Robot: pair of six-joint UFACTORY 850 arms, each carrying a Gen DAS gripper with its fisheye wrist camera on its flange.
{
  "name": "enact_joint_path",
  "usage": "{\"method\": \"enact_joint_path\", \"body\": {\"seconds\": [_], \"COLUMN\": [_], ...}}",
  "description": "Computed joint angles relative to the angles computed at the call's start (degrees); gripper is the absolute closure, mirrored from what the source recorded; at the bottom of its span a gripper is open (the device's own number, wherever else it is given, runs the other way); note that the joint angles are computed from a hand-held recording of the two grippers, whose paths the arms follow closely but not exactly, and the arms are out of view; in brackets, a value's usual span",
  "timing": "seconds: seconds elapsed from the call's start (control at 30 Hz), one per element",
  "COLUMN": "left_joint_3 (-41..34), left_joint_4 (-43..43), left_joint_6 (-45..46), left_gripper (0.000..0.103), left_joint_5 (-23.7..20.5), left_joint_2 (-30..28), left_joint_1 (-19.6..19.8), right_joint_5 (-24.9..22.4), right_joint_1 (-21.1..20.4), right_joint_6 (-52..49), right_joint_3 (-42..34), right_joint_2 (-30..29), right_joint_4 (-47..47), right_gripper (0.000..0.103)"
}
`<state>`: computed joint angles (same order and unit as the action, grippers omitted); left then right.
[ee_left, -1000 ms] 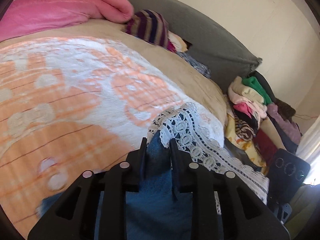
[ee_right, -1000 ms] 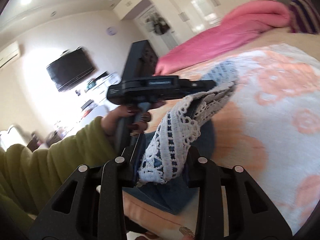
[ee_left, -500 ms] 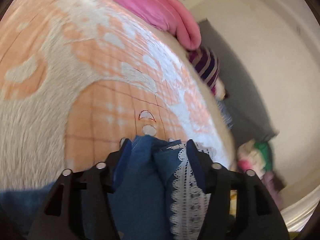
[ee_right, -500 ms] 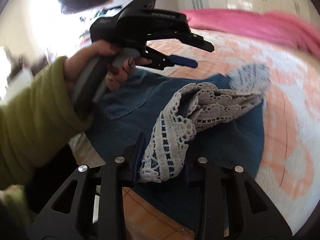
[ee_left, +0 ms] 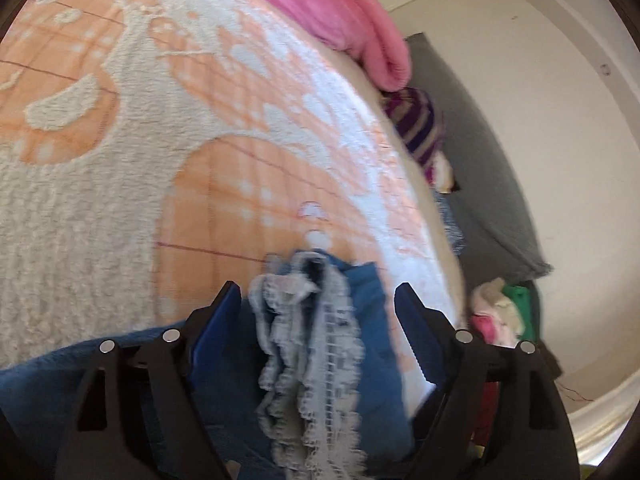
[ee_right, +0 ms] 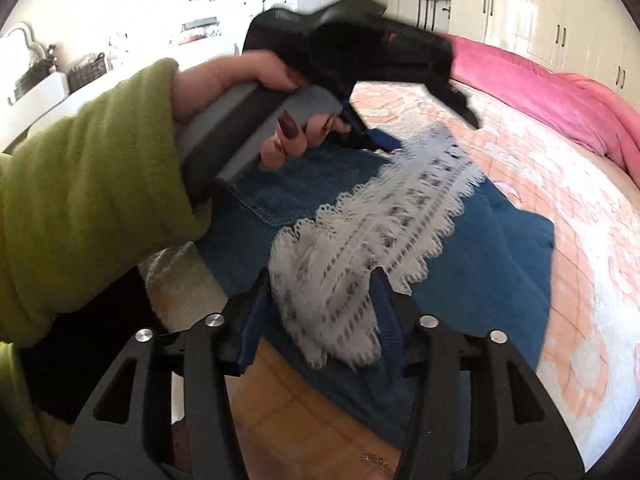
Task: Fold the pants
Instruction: 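Fold the lace-trimmed leg over the pants with both tools and release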
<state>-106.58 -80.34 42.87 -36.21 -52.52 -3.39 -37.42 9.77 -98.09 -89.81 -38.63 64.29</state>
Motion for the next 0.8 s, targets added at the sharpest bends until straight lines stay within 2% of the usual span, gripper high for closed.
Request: {"method": "enact_joint_path", "body": {"seconds": [0.1,0.17,0.23,0.27,0.33,0.37,0.4,0.5,0.57,0.6,0.7,0.77,0.8], "left_joint_3": [-0.45,-1.34,-3.27,-4.13,-5.94,-6.20,-6.15,-2.82,-0.74,-0.87,-3.05,-1.57,-0.74], "left_joint_4": [0.95,2.34,5.65,6.08,8.79,10.59,10.46,7.28,13.49,17.30,22.79,19.95,20.39], "left_joint_6": [-0.98,-1.65,-3.54,-3.76,-5.67,-6.45,-5.95,-0.84,-3.13,-5.66,-12.76,-10.79,-10.97], "left_gripper": [0.025,0.031,0.066,0.074,0.080,0.082,0.084,0.085,0.085,0.084,0.078,0.073,0.067], "left_joint_5": [1.16,2.09,2.80,2.12,2.13,3.36,3.84,5.77,10.24,10.44,9.58,10.59,11.39], "left_joint_2": [-0.48,-0.87,-1.81,-2.43,-3.53,-3.55,-3.45,-0.57,1.45,1.32,-0.95,-0.08,0.70], "left_joint_1": [0.05,-0.22,-0.69,-0.79,-1.10,-1.45,-1.53,-1.60,-2.46,-2.62,-2.56,-2.35,-2.36], "right_joint_5": [-0.76,-1.16,-1.66,-1.16,0.66,1.98,1.32,-2.67,-3.49,-3.57,-7.93,-11.01,-11.77], "right_joint_1": [-1.17,-1.43,-0.89,-0.46,0.59,1.16,1.34,0.78,0.84,1.01,-0.20,-1.74,-2.88], "right_joint_6": [1.07,0.84,-0.33,-0.97,-1.96,-2.60,-0.98,1.00,1.44,2.06,3.55,3.22,2.93], "right_joint_3": [0.90,1.08,1.06,1.40,1.77,2.48,1.88,0.67,0.37,0.13,-1.16,-1.94,-1.93], "right_joint_2": [0.70,0.84,0.74,0.95,1.05,1.30,0.88,0.69,0.31,-0.21,-1.07,-1.04,-0.70], "right_joint_4": [0.26,0.71,0.94,0.98,1.39,1.51,-0.77,-2.58,-3.16,-4.62,-5.44,-3.64,-1.99], "right_gripper": [0.056,0.056,0.056,0.056,0.057,0.072,0.096,0.096,0.095,0.093,0.079,0.077,0.076]}}
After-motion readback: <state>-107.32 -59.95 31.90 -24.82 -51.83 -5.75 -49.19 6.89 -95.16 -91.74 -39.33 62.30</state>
